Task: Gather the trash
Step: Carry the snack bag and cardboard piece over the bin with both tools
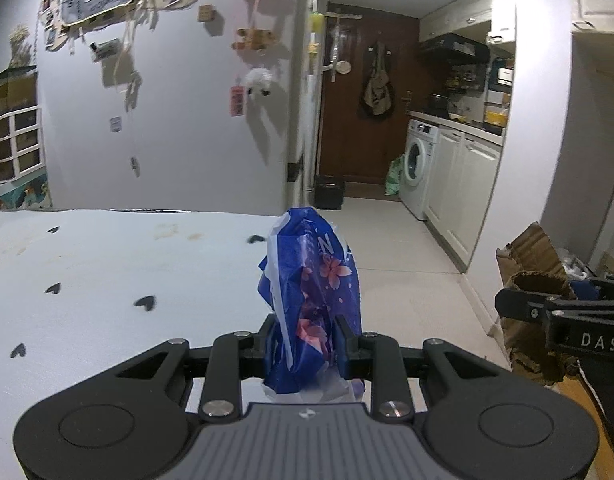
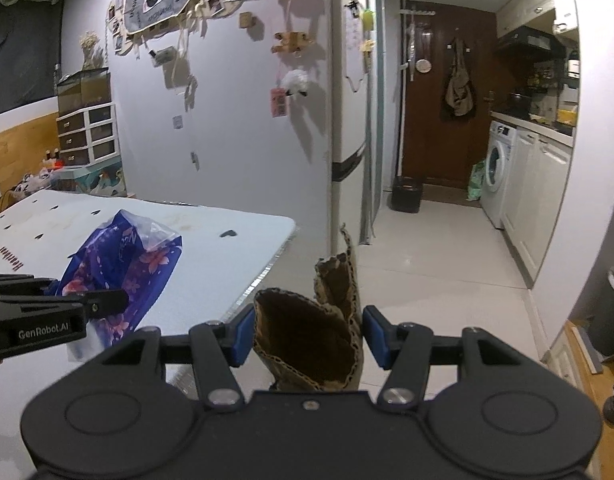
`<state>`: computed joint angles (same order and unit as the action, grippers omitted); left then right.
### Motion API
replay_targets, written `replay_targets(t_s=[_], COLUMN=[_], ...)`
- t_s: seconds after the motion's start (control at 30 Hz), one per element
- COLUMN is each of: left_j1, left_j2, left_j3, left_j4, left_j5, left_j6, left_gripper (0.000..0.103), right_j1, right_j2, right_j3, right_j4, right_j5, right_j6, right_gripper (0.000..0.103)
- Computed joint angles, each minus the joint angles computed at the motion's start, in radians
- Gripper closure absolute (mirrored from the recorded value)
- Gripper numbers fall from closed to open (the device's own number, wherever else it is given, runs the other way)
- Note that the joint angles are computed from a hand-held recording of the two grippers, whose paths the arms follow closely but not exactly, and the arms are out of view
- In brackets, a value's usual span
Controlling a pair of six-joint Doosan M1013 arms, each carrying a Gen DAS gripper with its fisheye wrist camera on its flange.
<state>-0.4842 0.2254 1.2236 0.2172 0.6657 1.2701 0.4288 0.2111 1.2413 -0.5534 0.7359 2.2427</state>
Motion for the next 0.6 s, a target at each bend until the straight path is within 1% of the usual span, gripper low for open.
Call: replay_targets(t_s=[0.2, 0.4, 0.6], left_j1=[-0.053, -0.097, -0.122], left_j2=[0.004, 0.028, 0.067], left_j3=[-0.002, -0.016, -0.036], left_j4=[-0.001, -0.026, -0.075], left_j5=[0.001, 0.023, 0.058], left_j6=[0.005, 0.030, 0.069], left_gripper=[0.073, 0.073, 0.073], right_j1=[-0.019, -0.046, -0.081], right_j2=[-0.060, -0.107, -0.138], right_j3=[0.080, 0.153, 0.229], right_j4=[-0.030, -0.044, -0.029], right_j5=[-0.008, -0.009, -0.013], right_j6=[0.036, 0.069, 0.105], right_gripper=[0.045, 0.045, 0.045])
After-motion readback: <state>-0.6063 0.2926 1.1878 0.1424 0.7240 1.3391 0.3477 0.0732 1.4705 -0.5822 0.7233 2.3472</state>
